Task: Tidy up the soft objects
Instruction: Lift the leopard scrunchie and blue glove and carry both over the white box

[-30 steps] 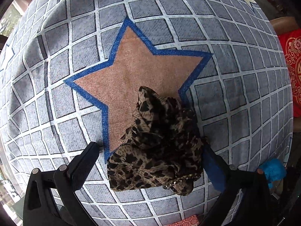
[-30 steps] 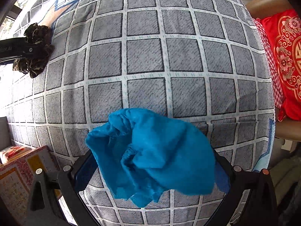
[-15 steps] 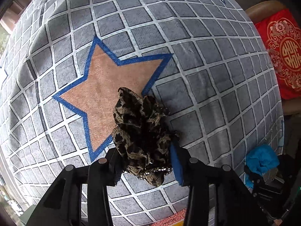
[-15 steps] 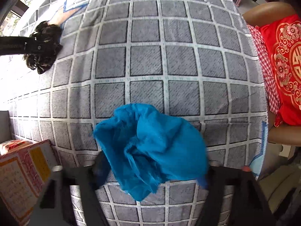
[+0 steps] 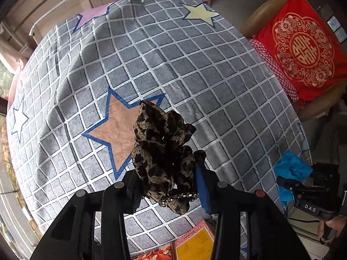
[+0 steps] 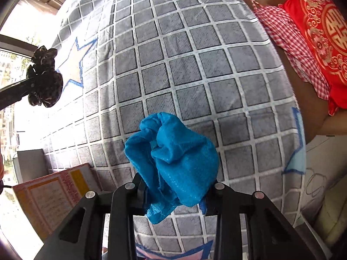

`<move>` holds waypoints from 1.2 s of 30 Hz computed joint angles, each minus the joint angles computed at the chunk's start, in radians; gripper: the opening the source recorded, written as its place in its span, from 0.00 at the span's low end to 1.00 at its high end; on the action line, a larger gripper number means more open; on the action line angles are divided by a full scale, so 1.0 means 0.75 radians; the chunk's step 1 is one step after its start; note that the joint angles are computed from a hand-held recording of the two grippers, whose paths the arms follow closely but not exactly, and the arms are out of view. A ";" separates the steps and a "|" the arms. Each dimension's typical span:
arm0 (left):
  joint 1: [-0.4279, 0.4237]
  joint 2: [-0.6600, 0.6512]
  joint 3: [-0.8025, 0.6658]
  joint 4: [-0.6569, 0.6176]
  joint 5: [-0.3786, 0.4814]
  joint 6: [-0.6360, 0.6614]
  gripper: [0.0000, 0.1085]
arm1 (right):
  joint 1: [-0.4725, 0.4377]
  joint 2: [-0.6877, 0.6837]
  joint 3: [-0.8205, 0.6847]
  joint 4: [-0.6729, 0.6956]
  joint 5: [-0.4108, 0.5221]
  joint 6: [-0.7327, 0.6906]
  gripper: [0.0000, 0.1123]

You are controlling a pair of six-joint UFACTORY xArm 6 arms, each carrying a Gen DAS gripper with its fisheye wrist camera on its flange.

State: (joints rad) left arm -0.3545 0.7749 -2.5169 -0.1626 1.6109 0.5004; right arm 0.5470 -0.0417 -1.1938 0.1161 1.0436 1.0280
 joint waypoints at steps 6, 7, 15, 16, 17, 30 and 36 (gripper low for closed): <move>0.007 -0.326 0.424 -0.110 -0.137 0.148 0.42 | 0.035 -0.080 0.006 -0.035 0.046 0.087 0.31; 0.004 -0.379 0.490 -0.123 -0.162 0.170 0.42 | 0.045 -0.095 0.009 -0.041 0.050 0.109 0.31; 0.060 -0.667 0.789 -0.226 -0.206 0.244 0.42 | 0.145 -0.062 -0.078 -0.112 0.096 0.235 0.31; 0.075 -0.692 0.810 -0.228 -0.210 0.245 0.42 | 0.154 -0.048 -0.095 -0.113 0.102 0.236 0.31; 0.093 -0.713 0.827 -0.229 -0.210 0.246 0.42 | 0.160 -0.034 -0.111 -0.114 0.102 0.229 0.31; 0.307 -0.881 0.975 -0.198 -0.186 0.225 0.43 | 0.220 0.334 -0.505 -0.097 0.124 0.062 0.31; 0.362 -0.928 1.031 -0.219 -0.161 0.250 0.43 | 0.250 0.284 -0.441 -0.104 0.102 0.137 0.31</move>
State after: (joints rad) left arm -0.0830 0.0789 -1.7436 -0.3272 1.4902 0.6882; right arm 0.7349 0.1714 -1.5243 0.0379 1.1202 1.1305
